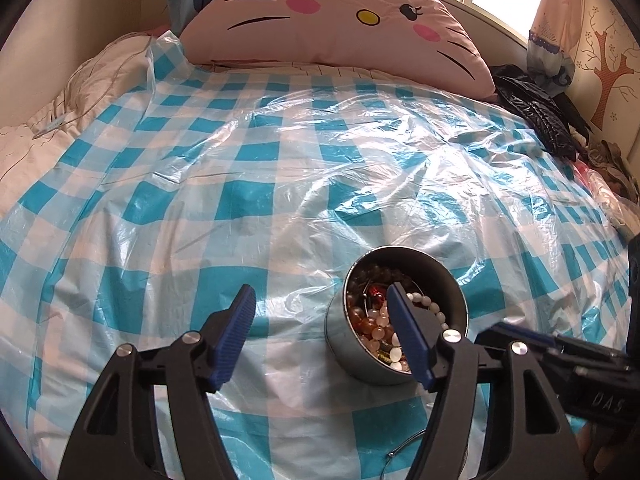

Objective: Organize jewelry
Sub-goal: 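Close the right tool on the thin metal bangle, then carry the bangle into the tin and open the right tool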

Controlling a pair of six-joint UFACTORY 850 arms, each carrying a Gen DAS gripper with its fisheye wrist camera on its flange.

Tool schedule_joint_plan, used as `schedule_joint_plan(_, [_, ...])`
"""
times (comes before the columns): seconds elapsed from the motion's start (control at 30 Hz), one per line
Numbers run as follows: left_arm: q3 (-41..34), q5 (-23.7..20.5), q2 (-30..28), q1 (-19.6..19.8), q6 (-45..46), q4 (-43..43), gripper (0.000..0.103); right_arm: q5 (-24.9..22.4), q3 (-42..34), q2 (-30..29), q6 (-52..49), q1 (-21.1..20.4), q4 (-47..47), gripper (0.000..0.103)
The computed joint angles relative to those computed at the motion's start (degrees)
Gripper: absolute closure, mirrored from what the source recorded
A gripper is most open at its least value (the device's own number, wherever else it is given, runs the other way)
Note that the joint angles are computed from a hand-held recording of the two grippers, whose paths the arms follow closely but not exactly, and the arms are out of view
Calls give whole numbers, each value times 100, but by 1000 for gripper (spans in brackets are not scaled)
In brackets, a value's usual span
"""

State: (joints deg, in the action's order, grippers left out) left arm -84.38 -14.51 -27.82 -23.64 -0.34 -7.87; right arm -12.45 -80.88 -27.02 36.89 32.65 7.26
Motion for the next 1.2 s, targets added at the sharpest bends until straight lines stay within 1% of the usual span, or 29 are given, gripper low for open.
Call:
schedule_joint_plan(0.17, [-16,-56,-18,-42,-89,204,35,-438,66,21,305,245,-627,69])
schedule_joint_plan(0.3, [37,-11,23,-57,-223,364,30,-617,26,-17,260,360,-752,69])
schedule_joint_plan(0.37, [59,3,37,-48,-257,390,30,-712,-41,-69,144,384,-689,69])
schedule_joint_plan(0.47, [71,-19,45,-32,-329,436,30,-1047,-225,-226,-124,411,-525,69])
schedule_joint_plan(0.6, [111,36,84,-26,-336,442,30,-1391,-399,-352,74,515,-1016,69])
schedule_joint_plan(0.63, [113,39,86,-30,-340,462,30,-1485,-449,-383,190,558,-1248,71])
schedule_joint_plan(0.7, [111,32,84,-37,-267,410,30,-1713,-577,-447,393,654,-1721,89])
schedule_joint_plan(0.77, [107,33,86,-42,-245,409,30,-1717,-566,-422,486,693,-1898,98])
schedule_joint_plan(0.93, [125,69,105,-46,-255,433,29,-1586,-475,-317,822,728,-2270,99])
schedule_joint_plan(1.07, [136,94,117,-45,-312,482,29,-1123,-185,-54,1264,664,-2523,99])
schedule_joint_plan(1.2, [157,142,145,-44,-461,611,29,-657,169,277,2444,612,-3454,99])
